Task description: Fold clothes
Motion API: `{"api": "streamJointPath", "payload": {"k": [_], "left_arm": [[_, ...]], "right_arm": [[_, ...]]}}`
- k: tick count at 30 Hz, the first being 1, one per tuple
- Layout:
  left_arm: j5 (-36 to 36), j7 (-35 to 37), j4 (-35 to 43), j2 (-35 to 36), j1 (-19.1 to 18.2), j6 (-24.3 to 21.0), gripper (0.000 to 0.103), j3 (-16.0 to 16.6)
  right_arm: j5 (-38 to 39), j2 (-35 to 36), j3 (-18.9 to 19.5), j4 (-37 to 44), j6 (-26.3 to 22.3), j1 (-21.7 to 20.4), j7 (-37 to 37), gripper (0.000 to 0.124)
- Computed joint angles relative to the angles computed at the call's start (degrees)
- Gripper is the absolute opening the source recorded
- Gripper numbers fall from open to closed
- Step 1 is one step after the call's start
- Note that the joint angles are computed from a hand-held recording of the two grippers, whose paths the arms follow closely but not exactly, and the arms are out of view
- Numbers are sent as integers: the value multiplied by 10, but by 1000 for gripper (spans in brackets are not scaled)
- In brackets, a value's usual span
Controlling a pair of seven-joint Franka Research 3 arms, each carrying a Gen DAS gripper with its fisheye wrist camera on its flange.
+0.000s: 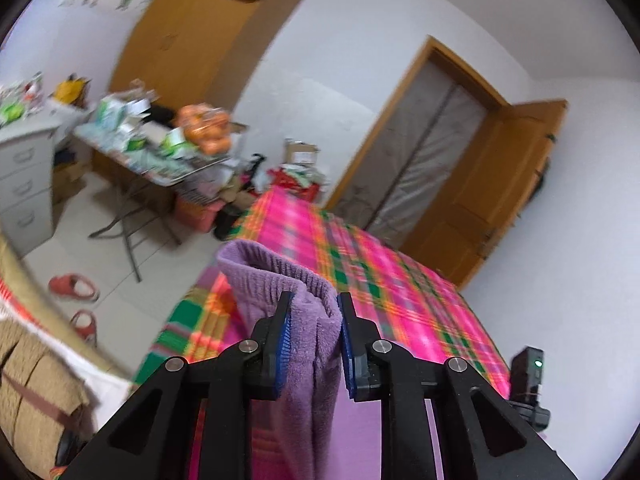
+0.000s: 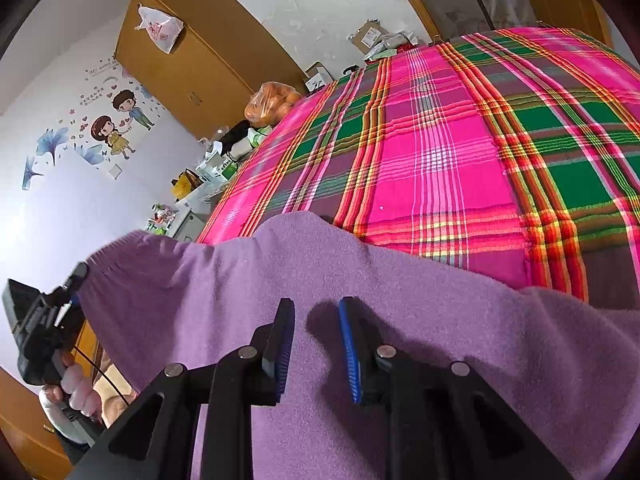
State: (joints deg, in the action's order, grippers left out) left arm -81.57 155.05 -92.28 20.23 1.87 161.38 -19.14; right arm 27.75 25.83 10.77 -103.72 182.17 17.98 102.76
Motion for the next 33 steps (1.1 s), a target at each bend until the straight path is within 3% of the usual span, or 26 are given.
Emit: {"api": "streamJointPath", "payload": {"k": [5,9,13,17,19,22,25,28,31,33], "left_arm": [[24,21,5,-6,-20,-23,22,-15],[70,16,8,-3,-43,-47,22,-20],[125,1,7,7,-60,-68,22,-32],[154,-5,-4,16,-67,-93,22,-44],[169,-13,-8,21,-68,-105,22,-47],[182,-20,-21,22,-68,-120,17,-51],[163,-1,-28,19,-55,-139,13,-59],[136,24,-42,7,-49,-147,13,-56],[86,55,-63,-15,-38,-150,13,-48],[36,78,-78,-32,-36,-122,14,-34]], "right_arm": [[7,0,25,-4,19,-20,-14,27],[11,-4,122,-29,68,-103,-40,29],[-7,-41,152,-82,94,-134,-19,29],[-46,-67,243,-134,112,-227,22,30],[-83,-63,318,-156,124,-302,50,32],[-157,-22,428,-170,141,-409,87,39],[-219,50,494,-159,135,-465,113,41],[-278,111,521,-136,114,-484,145,44],[-271,106,500,-113,92,-460,139,45],[-268,106,493,-99,80,-450,135,49]]}}
